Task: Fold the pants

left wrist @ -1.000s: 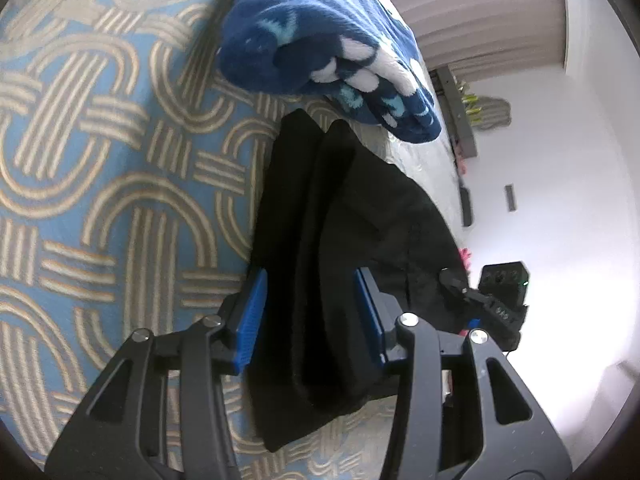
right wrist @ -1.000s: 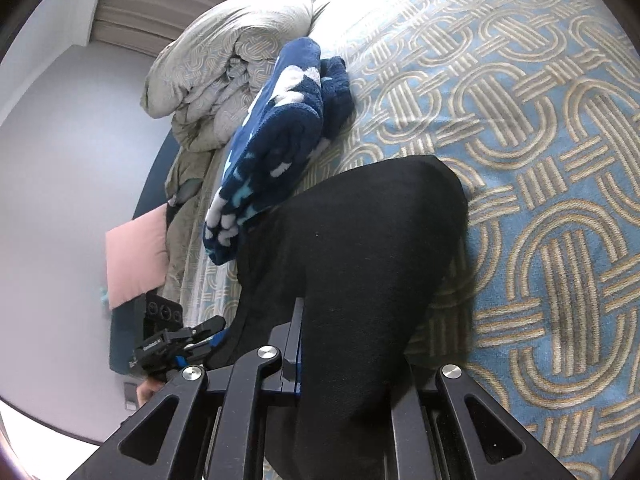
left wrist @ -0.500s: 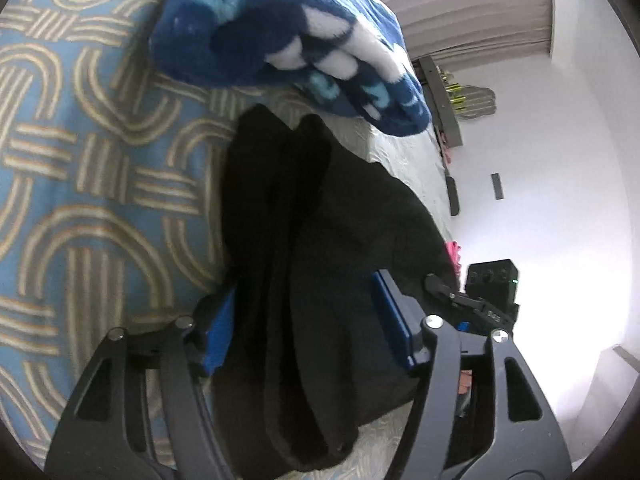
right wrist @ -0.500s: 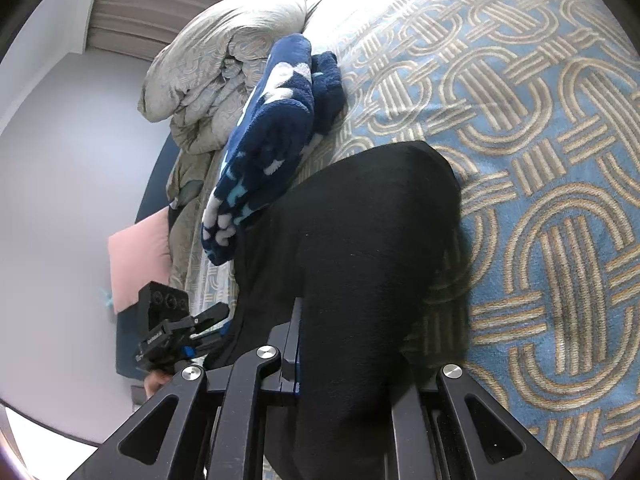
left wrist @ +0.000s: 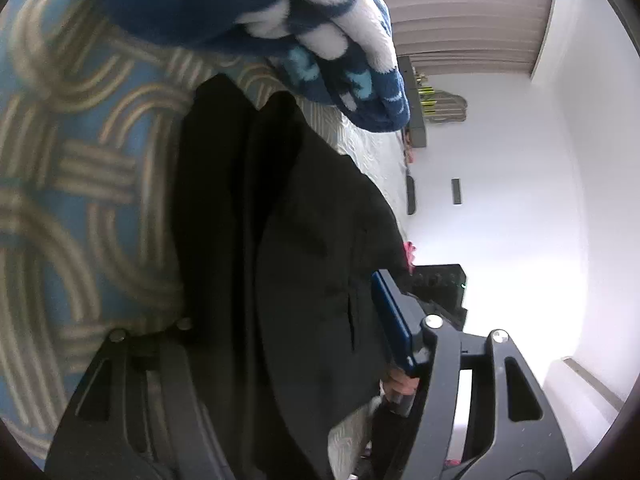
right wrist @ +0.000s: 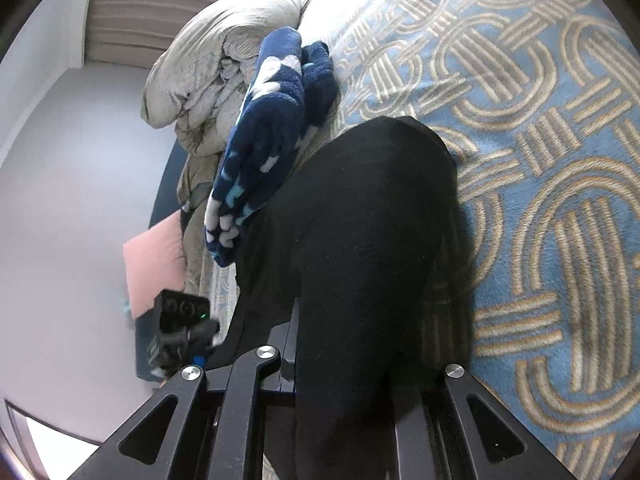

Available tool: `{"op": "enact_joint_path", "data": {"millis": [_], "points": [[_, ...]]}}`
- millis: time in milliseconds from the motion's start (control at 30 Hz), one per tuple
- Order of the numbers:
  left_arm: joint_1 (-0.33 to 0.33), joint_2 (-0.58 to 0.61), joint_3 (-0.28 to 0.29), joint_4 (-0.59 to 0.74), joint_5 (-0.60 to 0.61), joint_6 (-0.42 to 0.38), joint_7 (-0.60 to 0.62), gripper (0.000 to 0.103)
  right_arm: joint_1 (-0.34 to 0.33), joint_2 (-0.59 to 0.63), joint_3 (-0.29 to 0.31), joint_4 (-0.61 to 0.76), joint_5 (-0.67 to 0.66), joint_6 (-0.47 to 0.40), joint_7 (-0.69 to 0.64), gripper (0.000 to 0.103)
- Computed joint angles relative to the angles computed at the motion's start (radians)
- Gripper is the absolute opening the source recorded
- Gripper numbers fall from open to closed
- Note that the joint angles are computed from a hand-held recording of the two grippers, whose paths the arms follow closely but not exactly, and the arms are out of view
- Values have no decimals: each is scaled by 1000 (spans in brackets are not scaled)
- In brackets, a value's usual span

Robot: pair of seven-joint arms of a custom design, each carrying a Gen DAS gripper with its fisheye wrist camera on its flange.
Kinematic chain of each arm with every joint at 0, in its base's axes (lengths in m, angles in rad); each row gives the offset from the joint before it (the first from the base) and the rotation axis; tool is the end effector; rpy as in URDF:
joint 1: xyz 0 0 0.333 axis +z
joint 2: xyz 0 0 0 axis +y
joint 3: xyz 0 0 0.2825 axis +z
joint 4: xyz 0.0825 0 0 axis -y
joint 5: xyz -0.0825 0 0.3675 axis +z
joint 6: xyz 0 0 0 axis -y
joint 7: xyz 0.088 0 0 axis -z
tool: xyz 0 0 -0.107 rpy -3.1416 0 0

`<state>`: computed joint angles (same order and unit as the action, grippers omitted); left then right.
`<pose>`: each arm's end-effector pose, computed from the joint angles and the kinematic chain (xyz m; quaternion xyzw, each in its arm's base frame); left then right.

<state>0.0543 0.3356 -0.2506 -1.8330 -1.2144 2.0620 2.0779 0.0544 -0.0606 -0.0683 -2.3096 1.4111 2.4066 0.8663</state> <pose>0.5975 -0.1590 0.3566 0.6044 -0.5991 0.3942 0.3470 0.5103 -0.0008 0.3660 -0.4960 0.7259 0.1419 0.4550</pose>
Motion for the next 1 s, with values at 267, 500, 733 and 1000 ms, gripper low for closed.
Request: {"op": "enact_joint_path", "data": {"millis": [267,500,733,1000], "points": [[-29,-139,17,-99,26,56,38,24,30,-68,12,-32,23,63,-14,10],[-78,-282,55,-155,-20,18,48,24,76,-241,-2,-110,-36,125,57,10],[-163,-369,66,-139,-16,16,12,24,87,-487,-60,-228,-173,152,156,10],[-318,-199,-36,159,109,86,-150,24,-37,-809,-196,-374,-439,95,302,10]]}}
